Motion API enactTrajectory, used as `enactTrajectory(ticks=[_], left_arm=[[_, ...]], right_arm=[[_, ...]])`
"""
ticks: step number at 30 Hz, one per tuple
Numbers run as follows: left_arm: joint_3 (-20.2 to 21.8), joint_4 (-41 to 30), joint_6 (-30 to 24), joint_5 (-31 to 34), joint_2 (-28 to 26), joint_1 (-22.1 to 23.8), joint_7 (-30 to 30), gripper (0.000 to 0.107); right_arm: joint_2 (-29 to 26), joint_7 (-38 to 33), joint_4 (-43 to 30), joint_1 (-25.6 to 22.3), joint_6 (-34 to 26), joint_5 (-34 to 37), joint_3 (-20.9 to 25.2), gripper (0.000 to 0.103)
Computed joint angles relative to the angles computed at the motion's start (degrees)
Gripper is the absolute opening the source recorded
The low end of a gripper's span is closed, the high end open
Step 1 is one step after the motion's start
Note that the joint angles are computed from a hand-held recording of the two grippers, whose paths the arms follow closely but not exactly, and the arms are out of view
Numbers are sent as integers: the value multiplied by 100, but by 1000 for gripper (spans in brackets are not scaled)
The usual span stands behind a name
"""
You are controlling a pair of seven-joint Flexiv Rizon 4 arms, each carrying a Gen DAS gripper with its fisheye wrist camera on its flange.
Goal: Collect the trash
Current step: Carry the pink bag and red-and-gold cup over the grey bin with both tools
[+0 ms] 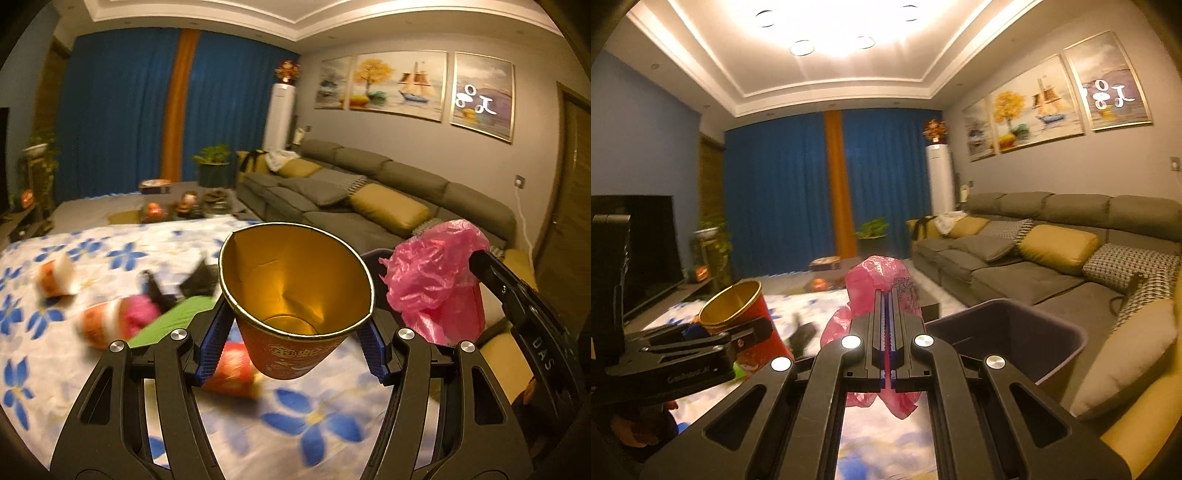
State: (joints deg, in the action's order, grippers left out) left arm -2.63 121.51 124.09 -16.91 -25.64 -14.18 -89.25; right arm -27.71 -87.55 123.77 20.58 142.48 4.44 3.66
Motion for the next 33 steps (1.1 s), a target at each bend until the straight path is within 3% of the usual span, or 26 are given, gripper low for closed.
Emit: enactTrajectory(ticks=[9,16,28,33], left_arm=[[-457,-1272,-560,536,-777,184,44,62],[-579,-2111,-1001,663,-1339,121,188,62],[-1218,-2849,-1538,1038,-1924,535,275,62],[-1243,-3038,-1719,1056,-2074,492,407,63]], right_arm=[[-353,122,-542,-235,-379,212,-283,2],[-592,311,-788,-448,-602,65,-368,2],[-858,552,-1020,-675,-824,-198,-458,2],[-876,614,-1037,-684,-920,-206,-482,2]])
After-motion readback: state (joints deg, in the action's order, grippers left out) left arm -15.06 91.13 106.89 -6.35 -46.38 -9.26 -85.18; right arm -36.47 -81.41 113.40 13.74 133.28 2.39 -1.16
